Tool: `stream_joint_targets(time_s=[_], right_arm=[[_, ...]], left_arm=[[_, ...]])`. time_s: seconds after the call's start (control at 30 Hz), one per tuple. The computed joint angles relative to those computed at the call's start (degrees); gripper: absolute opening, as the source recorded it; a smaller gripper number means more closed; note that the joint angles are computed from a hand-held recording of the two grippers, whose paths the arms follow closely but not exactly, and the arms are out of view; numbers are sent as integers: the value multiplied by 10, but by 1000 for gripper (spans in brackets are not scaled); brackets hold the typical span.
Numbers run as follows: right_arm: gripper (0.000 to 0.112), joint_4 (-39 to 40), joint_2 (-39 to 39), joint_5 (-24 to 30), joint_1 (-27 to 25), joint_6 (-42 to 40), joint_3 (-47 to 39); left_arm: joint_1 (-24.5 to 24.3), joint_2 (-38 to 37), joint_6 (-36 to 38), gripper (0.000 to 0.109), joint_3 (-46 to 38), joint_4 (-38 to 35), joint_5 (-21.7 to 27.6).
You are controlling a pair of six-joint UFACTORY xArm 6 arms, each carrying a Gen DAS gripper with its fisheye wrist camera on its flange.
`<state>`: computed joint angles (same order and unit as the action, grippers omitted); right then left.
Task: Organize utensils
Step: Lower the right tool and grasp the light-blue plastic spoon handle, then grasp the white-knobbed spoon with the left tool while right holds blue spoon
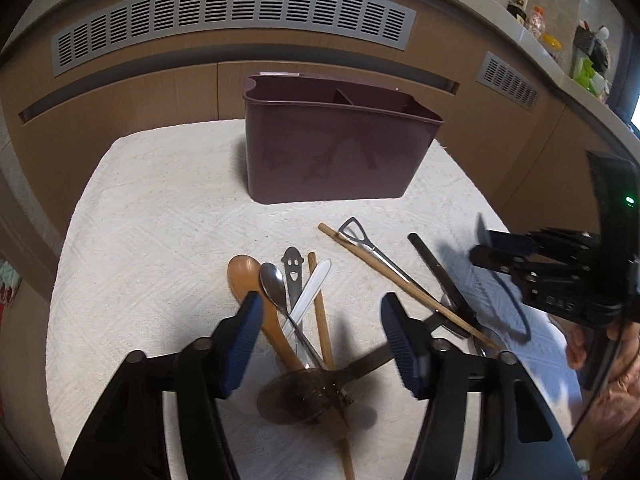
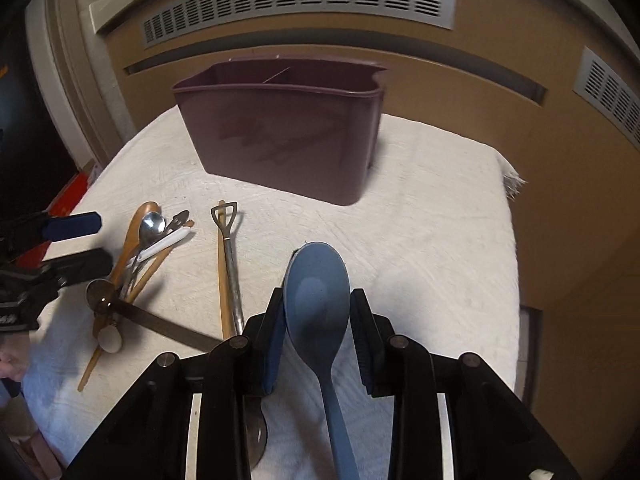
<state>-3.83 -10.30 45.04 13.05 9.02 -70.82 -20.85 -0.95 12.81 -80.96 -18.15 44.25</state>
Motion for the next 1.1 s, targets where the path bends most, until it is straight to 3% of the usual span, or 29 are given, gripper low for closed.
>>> stream_joint_targets(time_s=[0.13,0.27,0.4,0.57,0.67,0.83,0.93,1.1], right_arm=[[28,-26,-39,-20,-3,46,44],[28,-48,-68,-49,-6,92,77],[28,-76,-88,-70,-4,131,108],[28,-74,-102,-70,-4,144,128],[28,-69,-111,-69,-7,156,138],[28,-74,-130,-65,4,174,150],[28,-96,-139,-60,18,188,152],[28,-104,-146,-54,31,192,154]], left_arm=[[4,23,-56,44,-21,52,13],[17,35,-96,44,-36,90,23],[25,-4,-32,44,2,19,38],[-15,-129,11,42,155,12,-38],[-46,-182,-43,33,234,91,-115],[-75,-198,-50,31,271,156,-164],[-80,-188,-88,31,273,232,-178],[-74,-154,-84,31,248,223,-154]])
